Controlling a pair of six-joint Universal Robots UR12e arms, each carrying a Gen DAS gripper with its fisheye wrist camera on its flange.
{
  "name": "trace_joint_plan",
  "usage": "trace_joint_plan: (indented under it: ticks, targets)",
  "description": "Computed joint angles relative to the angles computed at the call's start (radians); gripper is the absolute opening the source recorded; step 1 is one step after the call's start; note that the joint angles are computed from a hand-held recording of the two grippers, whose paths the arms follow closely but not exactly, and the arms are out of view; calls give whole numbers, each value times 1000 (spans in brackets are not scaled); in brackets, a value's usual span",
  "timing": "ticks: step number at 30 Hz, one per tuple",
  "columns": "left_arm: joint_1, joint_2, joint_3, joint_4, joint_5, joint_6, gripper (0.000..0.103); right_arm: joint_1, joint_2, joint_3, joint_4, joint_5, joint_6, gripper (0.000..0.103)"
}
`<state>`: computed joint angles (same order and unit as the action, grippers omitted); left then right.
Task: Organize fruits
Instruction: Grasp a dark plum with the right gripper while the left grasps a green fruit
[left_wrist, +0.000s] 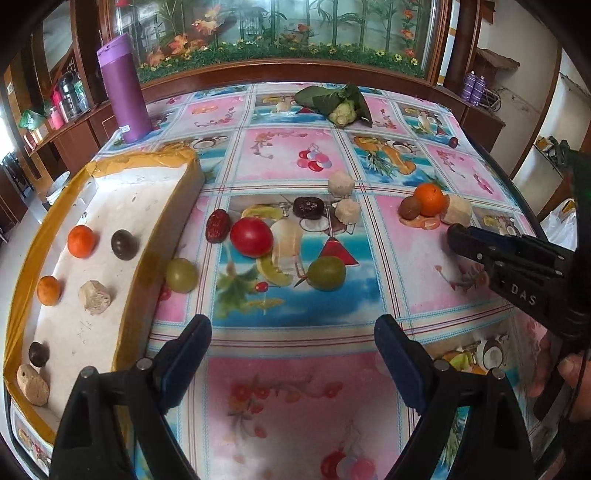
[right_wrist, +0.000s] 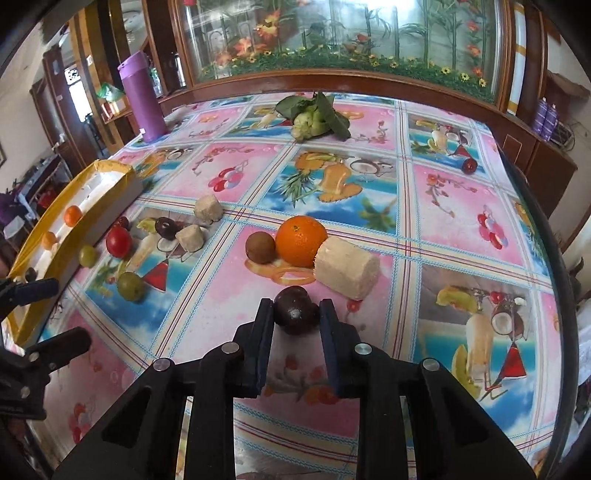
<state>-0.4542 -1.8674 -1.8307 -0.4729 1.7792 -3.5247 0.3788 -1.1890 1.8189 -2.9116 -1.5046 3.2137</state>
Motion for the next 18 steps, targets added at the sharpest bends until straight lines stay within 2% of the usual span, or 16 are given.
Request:
trace_joint_plan:
  ticks: [4, 6, 9, 10, 11, 12, 13, 14, 18]
  targets:
    - [9, -24, 21, 10, -36, -18, 91, -10, -16, 16, -15, 31, 7, 24]
    - [11, -36, 32, 13, -42, -24, 87, -13, -21, 22, -18, 32, 10, 25]
    - [21, -52, 48, 3, -82, -32, 68, -20, -26, 31, -23, 38, 22, 25]
    - [24, -56, 50, 1, -97, -35, 58, -22, -26, 33, -26, 37, 27, 25]
    - [20, -59, 48, 25, -79, -31, 48, -24, -27, 35, -29, 37, 31, 25]
    - [20, -61, 47, 30, -85, -29, 44, -25, -28, 37, -31, 38, 35, 25]
    - [18, -61, 45, 38, -75, -25, 33, -26, -30, 40, -35, 37, 41, 25]
    - [20, -60, 40, 53, -89, -21, 28, -27, -31, 42, -38, 38, 45, 25]
    - [23, -52, 32, 55, -103, -24, 28, -27, -37, 49, -44, 33, 56, 25]
